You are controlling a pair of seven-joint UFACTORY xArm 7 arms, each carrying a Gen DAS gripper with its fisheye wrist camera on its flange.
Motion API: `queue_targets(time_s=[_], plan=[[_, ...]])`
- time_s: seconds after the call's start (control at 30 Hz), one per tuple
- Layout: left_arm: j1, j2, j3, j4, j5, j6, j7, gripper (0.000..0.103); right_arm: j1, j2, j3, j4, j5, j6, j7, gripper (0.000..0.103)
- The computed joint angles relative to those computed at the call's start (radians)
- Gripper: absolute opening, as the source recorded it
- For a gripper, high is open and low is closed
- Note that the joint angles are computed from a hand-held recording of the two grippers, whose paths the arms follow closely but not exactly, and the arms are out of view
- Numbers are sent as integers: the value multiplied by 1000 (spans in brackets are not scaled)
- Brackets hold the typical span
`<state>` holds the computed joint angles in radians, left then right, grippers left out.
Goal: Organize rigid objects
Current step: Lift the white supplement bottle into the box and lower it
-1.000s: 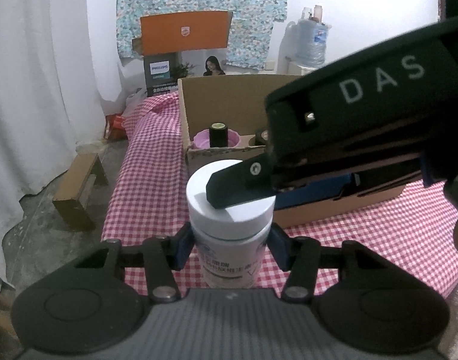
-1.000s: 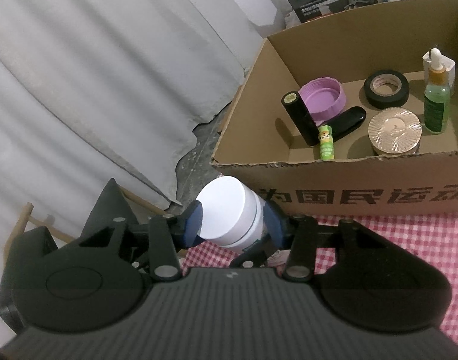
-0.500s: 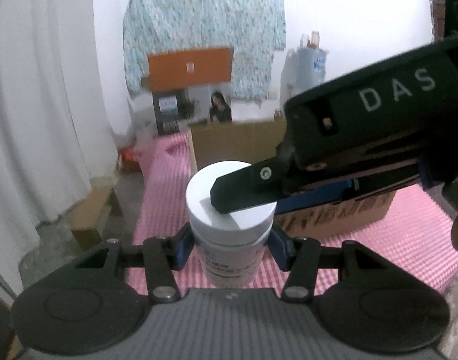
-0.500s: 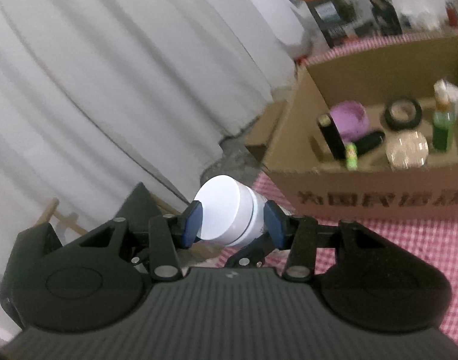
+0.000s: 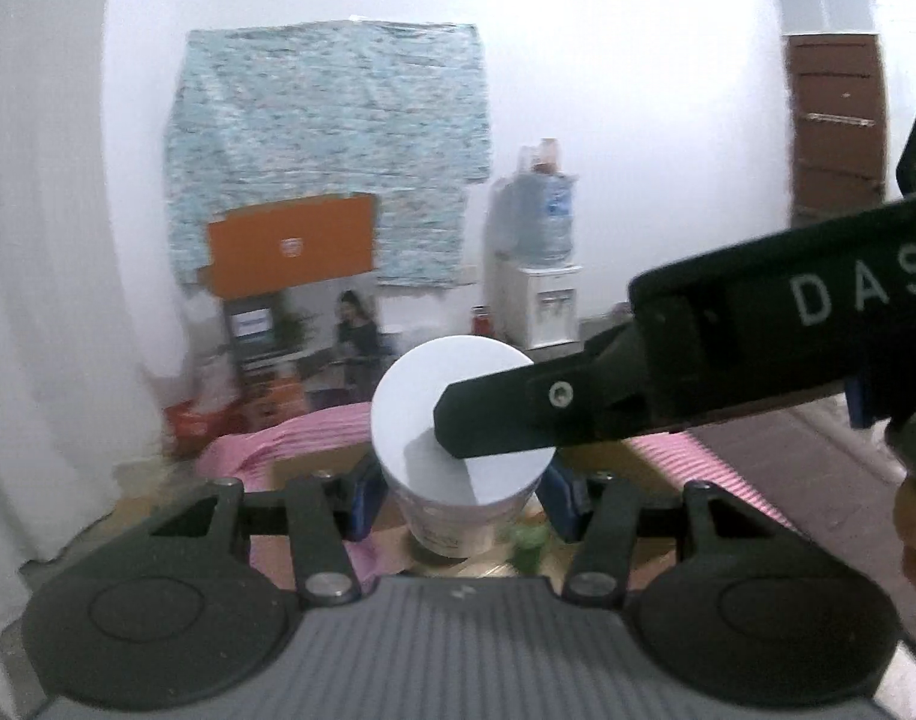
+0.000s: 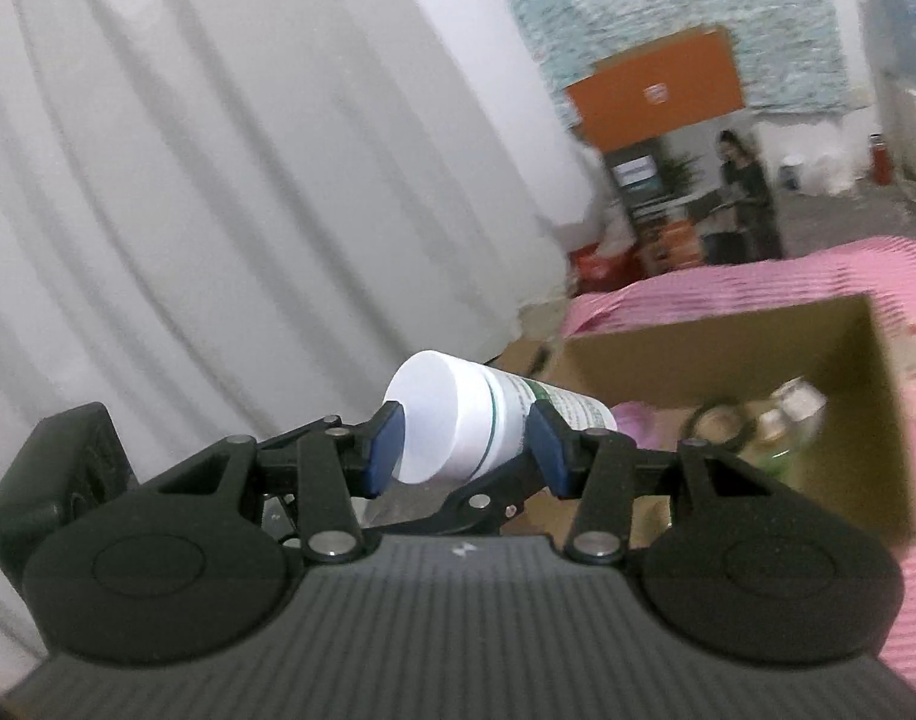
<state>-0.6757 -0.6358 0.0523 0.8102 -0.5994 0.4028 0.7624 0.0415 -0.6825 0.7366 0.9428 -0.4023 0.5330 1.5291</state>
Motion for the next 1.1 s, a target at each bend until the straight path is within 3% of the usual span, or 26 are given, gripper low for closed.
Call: queue_targets(time_s=[0.13, 0.33, 0.63, 0.8, 1.1], plan=[[-61, 125, -12, 83, -62, 16, -4, 54, 73, -91, -107, -88, 43, 59, -41, 45], [-29, 270, -94, 158, -113, 67, 4, 54, 147, -243, -221, -288, 136, 66, -57, 45], [67, 375, -195, 173, -81, 138, -37, 54, 198, -337, -264, -535, 244, -43, -17, 45], [97, 415, -220, 188, -46, 161, -66, 54, 190, -283, -279, -571, 260, -113, -22, 48], [104, 430, -247, 181, 8, 190, -110, 54, 196, -238, -295, -565, 268, -102, -38, 52]])
